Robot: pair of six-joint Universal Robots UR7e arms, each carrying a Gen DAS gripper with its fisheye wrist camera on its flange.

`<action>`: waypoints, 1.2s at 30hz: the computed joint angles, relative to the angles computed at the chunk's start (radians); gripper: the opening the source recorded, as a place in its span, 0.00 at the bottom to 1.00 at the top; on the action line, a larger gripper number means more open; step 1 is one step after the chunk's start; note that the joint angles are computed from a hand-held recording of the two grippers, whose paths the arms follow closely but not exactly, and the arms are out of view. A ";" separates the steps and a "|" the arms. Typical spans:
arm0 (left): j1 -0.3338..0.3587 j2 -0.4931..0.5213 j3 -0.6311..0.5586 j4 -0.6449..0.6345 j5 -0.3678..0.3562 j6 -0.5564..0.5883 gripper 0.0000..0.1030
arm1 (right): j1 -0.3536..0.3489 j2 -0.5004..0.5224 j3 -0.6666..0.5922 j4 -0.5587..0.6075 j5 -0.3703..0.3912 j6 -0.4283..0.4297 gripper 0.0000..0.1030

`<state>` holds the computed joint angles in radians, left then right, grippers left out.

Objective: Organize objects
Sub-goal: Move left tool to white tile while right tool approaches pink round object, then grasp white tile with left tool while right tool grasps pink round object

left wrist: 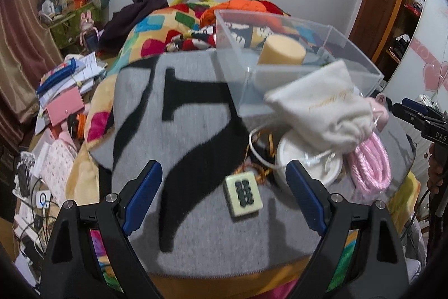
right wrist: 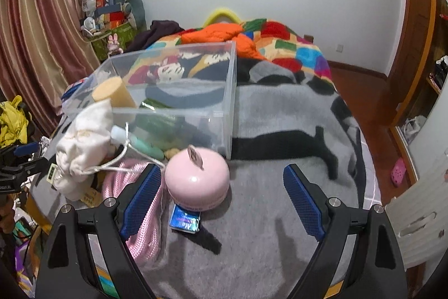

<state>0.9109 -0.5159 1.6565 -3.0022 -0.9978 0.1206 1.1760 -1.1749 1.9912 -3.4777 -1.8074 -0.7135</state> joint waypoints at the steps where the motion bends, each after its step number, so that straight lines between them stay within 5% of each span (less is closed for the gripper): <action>1: 0.002 0.000 0.003 0.003 -0.001 -0.004 0.88 | -0.001 0.003 0.000 0.000 -0.003 -0.002 0.85; 12: 0.005 0.016 0.026 -0.008 0.004 -0.005 0.87 | -0.017 0.016 -0.011 0.064 -0.018 0.016 0.85; 28: -0.014 0.061 0.021 -0.096 0.086 0.068 0.47 | -0.025 0.050 -0.079 0.170 0.019 0.060 0.83; 36: -0.015 0.052 0.024 -0.078 0.064 0.053 0.28 | -0.025 0.059 -0.090 0.180 0.044 0.071 0.63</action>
